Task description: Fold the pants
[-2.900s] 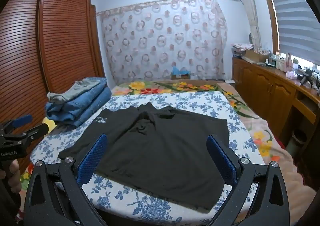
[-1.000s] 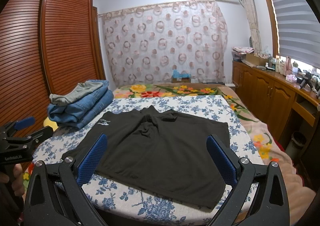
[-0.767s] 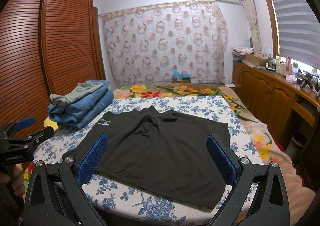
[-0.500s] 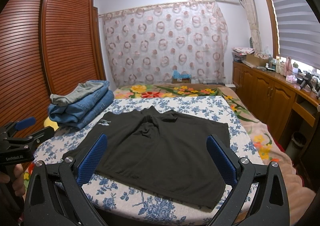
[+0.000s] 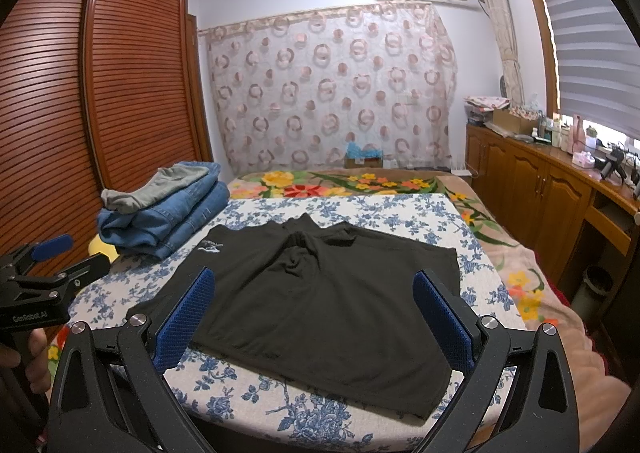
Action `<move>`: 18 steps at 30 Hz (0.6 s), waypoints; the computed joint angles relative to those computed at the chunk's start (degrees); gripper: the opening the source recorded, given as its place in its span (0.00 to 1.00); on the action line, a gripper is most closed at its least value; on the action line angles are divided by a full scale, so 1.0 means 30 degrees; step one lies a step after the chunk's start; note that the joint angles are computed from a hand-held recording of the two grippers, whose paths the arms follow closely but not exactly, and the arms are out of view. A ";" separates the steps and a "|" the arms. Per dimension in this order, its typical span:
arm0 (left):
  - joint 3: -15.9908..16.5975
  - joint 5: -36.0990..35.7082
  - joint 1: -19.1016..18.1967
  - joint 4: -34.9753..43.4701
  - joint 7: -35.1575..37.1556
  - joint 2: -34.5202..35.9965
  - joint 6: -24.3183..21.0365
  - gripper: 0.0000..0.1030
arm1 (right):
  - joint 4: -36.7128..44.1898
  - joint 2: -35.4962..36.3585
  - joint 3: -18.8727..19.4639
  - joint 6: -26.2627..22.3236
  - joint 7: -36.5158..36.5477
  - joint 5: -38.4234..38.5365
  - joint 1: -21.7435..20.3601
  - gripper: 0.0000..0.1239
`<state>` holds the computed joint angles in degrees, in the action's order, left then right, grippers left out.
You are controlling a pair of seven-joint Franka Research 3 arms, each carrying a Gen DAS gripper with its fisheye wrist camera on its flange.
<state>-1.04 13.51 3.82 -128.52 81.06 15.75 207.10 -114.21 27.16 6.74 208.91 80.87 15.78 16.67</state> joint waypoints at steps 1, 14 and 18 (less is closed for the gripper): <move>-0.0020 0.0046 0.0042 0.0055 -0.0036 0.0051 0.0006 1.00 | 0.0000 0.0000 -0.0003 0.0000 0.0003 -0.0002 0.0002 0.82; -0.0138 0.0379 0.0190 0.0132 -0.0396 -0.0023 -0.0616 1.00 | 0.0394 -0.0043 -0.0074 -0.0500 -0.0083 0.0088 0.0159 0.82; -0.0265 0.0780 0.0417 0.0483 -0.0784 0.0450 -0.1031 1.00 | 0.0567 0.0129 -0.0158 -0.0758 -0.0356 0.0207 0.0283 0.82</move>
